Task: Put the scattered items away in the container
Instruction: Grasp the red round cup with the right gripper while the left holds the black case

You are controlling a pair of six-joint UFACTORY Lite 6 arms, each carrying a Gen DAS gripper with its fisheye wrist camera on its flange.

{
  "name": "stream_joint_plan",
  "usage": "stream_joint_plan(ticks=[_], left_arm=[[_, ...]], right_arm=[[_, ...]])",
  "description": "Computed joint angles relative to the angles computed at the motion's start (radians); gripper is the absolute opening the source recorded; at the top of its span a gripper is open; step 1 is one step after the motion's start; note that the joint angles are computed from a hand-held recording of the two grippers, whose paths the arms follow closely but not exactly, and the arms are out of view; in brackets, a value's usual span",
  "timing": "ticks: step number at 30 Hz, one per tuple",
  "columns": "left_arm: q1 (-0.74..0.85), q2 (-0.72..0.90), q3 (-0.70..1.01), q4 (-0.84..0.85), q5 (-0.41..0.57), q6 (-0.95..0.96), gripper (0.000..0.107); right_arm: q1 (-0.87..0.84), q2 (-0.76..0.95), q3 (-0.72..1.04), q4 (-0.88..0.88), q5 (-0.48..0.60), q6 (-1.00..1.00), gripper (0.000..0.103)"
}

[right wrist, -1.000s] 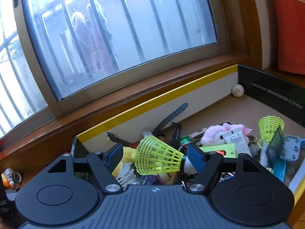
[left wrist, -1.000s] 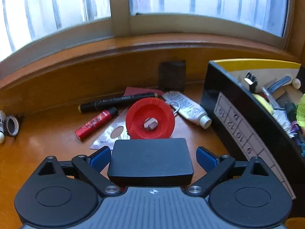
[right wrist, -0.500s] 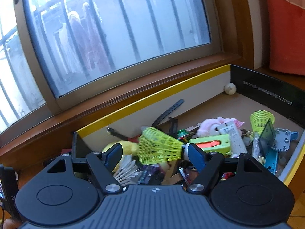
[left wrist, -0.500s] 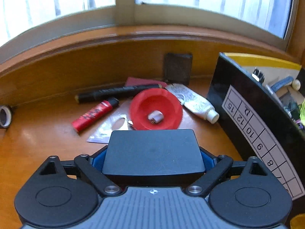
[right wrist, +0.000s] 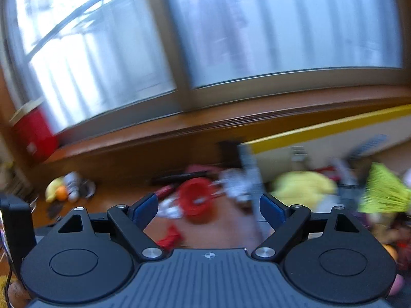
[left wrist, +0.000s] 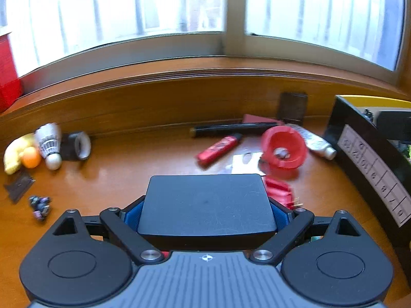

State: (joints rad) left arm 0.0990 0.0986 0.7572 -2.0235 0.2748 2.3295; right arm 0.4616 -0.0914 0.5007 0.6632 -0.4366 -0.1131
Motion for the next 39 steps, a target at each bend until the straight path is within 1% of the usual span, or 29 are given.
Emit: stream_joint_plan(ticks=[3, 5, 7, 11, 12, 14, 17, 20, 22, 23, 25, 26, 29, 33, 39], left_arm=[[0.083, 0.006, 0.013, 0.136, 0.042, -0.088, 0.094], [0.126, 0.023, 0.033, 0.202, 0.066, -0.122, 0.094], [0.161, 0.039, 0.055, 0.267, 0.087, -0.155, 0.094], [0.212, 0.082, 0.105, 0.355, 0.126, -0.189, 0.094], [0.22, 0.093, 0.116, 0.363, 0.135, -0.186, 0.094], [0.234, 0.119, 0.143, 0.386, 0.154, -0.187, 0.094], [0.244, 0.157, 0.182, 0.416, 0.173, -0.197, 0.094], [0.244, 0.196, 0.221, 0.442, 0.185, -0.219, 0.094], [0.242, 0.21, 0.234, 0.45, 0.195, -0.223, 0.094], [0.239, 0.211, 0.233, 0.443, 0.196, -0.216, 0.094], [0.237, 0.208, 0.23, 0.437, 0.204, -0.209, 0.094], [0.237, 0.202, 0.226, 0.43, 0.208, -0.201, 0.094], [0.242, 0.183, 0.207, 0.408, 0.216, -0.176, 0.094], [0.248, 0.147, 0.175, 0.394, 0.213, -0.166, 0.094], [0.251, 0.08, 0.119, 0.381, 0.205, -0.159, 0.094]], right_arm=[[0.048, 0.206, 0.171, -0.037, -0.017, 0.01, 0.092], [0.067, 0.354, 0.293, -0.004, -0.042, -0.015, 0.093], [0.087, 0.521, 0.444, 0.125, -0.062, -0.115, 0.093], [0.105, 0.793, 0.725, 0.428, -0.085, -0.45, 0.093], [0.104, 0.833, 0.765, 0.469, -0.096, -0.5, 0.093], [0.097, 0.876, 0.807, 0.494, -0.103, -0.53, 0.093], [0.083, 0.908, 0.84, 0.471, -0.1, -0.499, 0.093], [0.078, 0.946, 0.89, 0.523, -0.093, -0.539, 0.093], [0.073, 0.966, 0.914, 0.548, -0.087, -0.555, 0.09], [0.071, 0.975, 0.925, 0.561, -0.081, -0.566, 0.087], [0.062, 0.982, 0.93, 0.578, -0.061, -0.574, 0.074], [0.056, 0.976, 0.921, 0.57, -0.048, -0.551, 0.07], [0.048, 0.923, 0.835, 0.461, -0.046, -0.361, 0.069], [0.072, 0.829, 0.717, 0.389, -0.071, -0.242, 0.069], [0.128, 0.655, 0.539, 0.258, -0.075, -0.094, 0.069]])
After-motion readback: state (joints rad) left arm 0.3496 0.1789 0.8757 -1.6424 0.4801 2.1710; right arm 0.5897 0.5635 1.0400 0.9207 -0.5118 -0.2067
